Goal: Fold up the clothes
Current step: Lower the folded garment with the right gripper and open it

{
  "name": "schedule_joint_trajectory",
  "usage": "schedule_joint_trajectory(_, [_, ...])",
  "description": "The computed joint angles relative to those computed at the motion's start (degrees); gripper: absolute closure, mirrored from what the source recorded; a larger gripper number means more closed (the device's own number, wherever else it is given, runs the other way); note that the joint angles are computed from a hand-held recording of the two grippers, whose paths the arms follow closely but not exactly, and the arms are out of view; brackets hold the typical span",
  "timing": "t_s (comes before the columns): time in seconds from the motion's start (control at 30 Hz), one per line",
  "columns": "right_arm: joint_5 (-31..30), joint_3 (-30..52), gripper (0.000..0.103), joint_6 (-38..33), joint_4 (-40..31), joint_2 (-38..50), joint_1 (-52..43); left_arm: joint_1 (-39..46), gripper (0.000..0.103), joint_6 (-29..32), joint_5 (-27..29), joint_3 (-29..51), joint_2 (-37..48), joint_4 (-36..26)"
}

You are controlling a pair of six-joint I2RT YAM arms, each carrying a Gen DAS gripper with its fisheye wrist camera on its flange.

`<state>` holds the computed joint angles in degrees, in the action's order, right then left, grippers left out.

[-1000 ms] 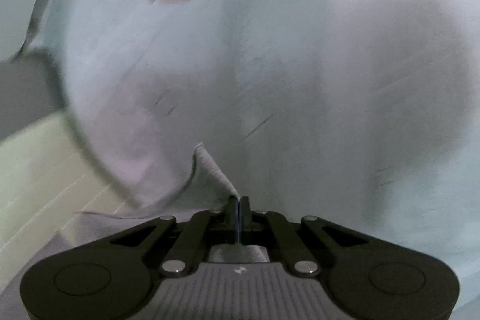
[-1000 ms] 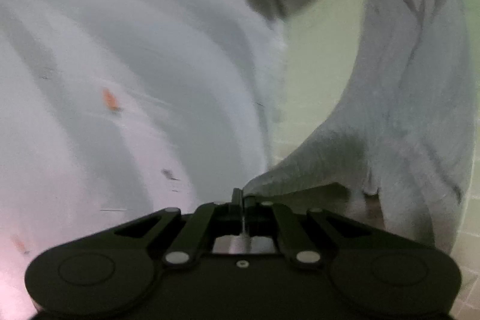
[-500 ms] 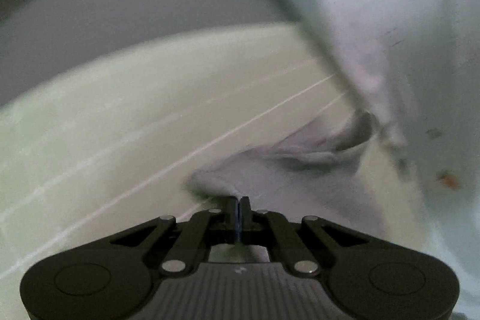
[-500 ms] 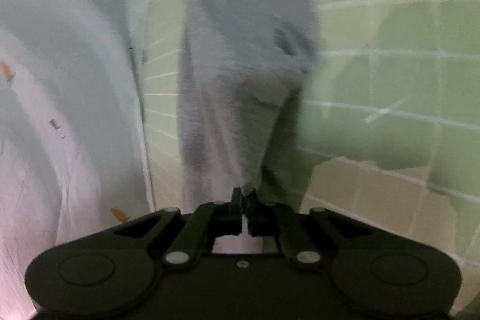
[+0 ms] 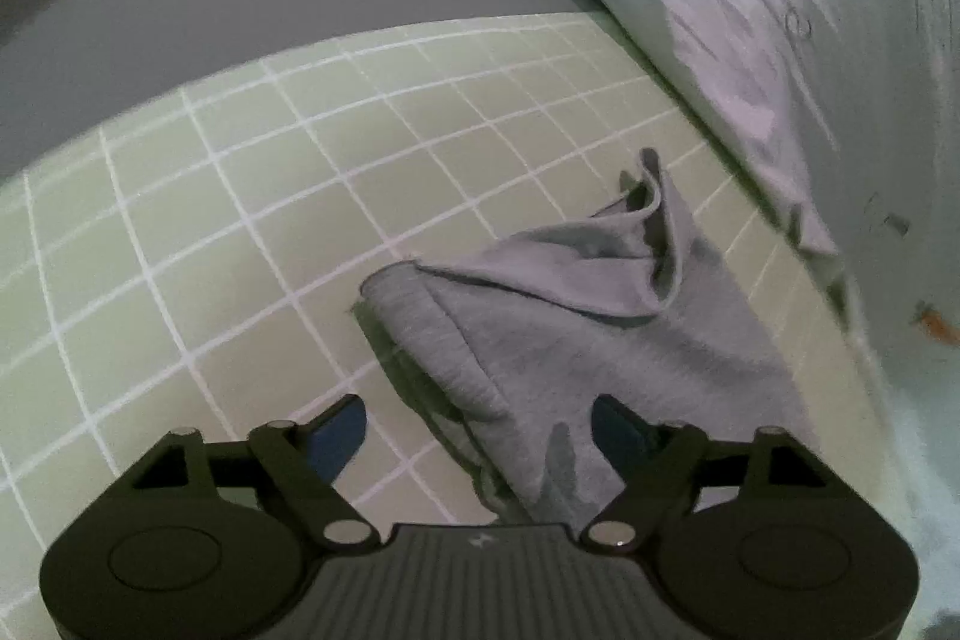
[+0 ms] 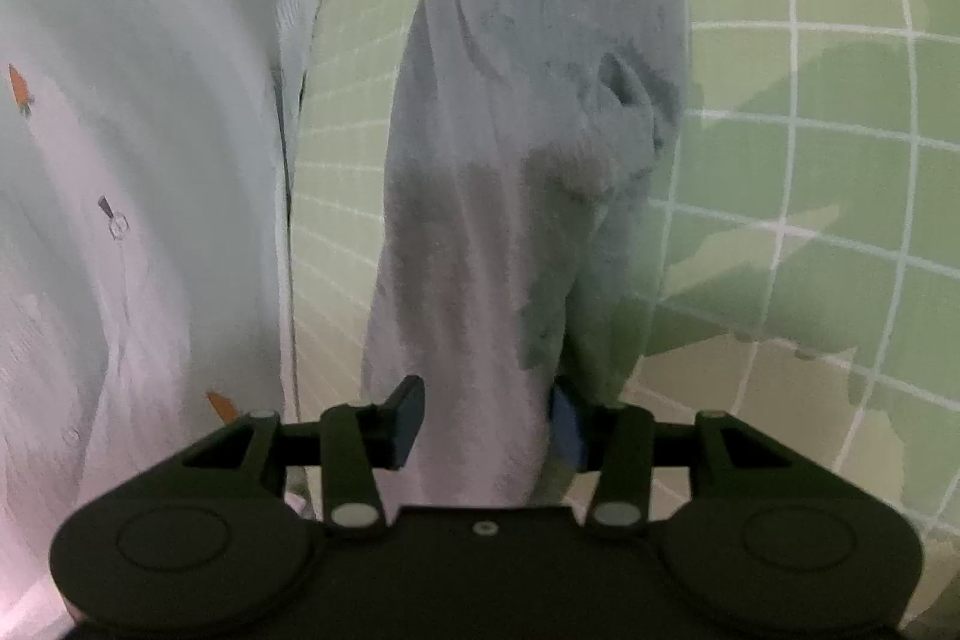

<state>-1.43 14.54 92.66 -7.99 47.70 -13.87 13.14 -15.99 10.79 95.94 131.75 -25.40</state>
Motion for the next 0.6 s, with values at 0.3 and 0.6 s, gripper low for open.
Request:
schedule_joint_trajectory(0.3, [1.94,-1.04,0.055,-0.21,-8.15,-8.12,0.82,3.87,0.1,3.3,-2.04,0.82,-0.52,-3.16])
schedule_joint_trajectory(0.6, [-1.49,-0.92,0.043,-9.51,-17.04,-13.56,-8.68,11.72,0.099,2.75,-5.67,0.36,-3.42,-4.98])
